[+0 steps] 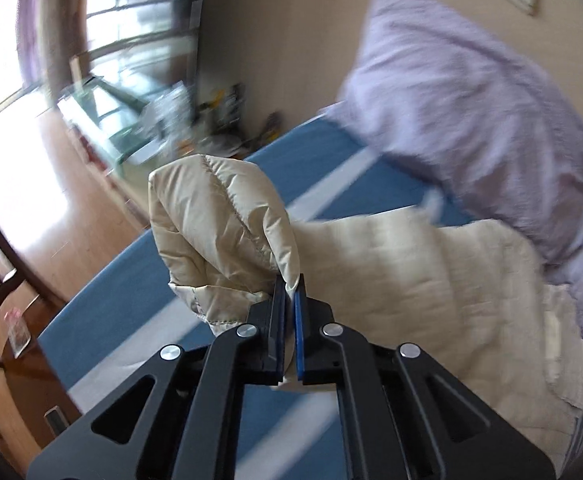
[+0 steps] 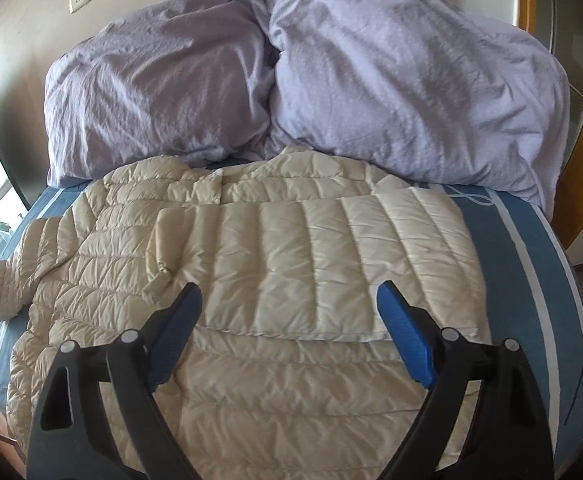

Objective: Fold large clothes

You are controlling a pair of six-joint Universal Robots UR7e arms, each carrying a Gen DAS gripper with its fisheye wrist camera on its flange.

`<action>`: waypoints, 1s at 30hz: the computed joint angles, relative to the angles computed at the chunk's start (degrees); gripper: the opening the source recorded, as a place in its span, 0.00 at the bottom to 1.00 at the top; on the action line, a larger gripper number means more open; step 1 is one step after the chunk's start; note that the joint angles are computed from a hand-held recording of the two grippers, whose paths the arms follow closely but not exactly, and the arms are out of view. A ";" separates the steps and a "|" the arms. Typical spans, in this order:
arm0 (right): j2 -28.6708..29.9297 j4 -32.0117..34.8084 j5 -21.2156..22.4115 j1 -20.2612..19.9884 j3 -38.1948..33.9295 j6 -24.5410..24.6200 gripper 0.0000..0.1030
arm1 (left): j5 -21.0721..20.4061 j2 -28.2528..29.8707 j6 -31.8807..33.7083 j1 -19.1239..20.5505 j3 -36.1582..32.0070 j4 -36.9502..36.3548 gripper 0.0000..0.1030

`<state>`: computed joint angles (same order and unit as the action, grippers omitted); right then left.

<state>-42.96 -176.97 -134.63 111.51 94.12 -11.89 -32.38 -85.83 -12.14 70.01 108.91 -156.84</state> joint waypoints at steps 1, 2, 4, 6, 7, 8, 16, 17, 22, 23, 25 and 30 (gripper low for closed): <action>-0.28 -0.24 -0.08 -0.17 0.28 0.00 0.86 | -1.05 0.92 1.04 -1.23 -0.80 -0.49 0.02; -0.45 -0.43 -0.16 -0.31 0.51 0.09 0.86 | -1.99 1.95 1.94 -2.35 -1.56 -0.94 0.02; -1.17 -0.68 -0.41 -0.76 1.25 0.31 0.86 | -4.12 4.23 3.78 -4.30 -2.99 -2.09 0.02; -1.69 -1.01 -1.05 -1.11 1.88 0.32 0.86 | -6.50 6.44 5.22 -5.89 -4.17 -2.73 0.02; -2.03 -1.05 -1.36 -1.32 2.20 0.37 0.86 | -8.58 8.28 6.05 -6.90 -5.10 -2.87 0.02; -2.43 -1.03 -1.64 -1.57 2.56 0.46 0.86 | -9.74 9.25 6.51 -7.37 -5.43 -3.02 0.02; -4.88 -2.02 -3.19 -3.27 4.58 0.72 0.86 | -23.87 18.02 7.98 -10.84 -7.72 -2.02 0.02; -5.05 -2.11 -3.30 -3.41 4.73 0.69 0.86 | -25.06 19.14 8.21 -11.26 -7.95 -1.91 0.02; -5.67 -2.90 -3.69 -4.38 5.61 0.55 0.86 | -28.25 23.39 8.28 -12.61 -8.88 -1.19 0.02; -5.74 -3.03 -3.75 -4.60 5.73 0.64 0.86 | -28.64 24.13 8.18 -12.70 -9.42 -0.85 0.02; -5.79 -2.91 -3.79 -4.87 5.79 0.93 0.86 | -29.62 25.51 7.96 -12.89 -9.75 -0.50 0.02; -5.94 -2.32 -3.97 -5.39 5.99 1.50 0.86 | -29.63 28.29 8.90 -13.58 -10.29 0.39 0.02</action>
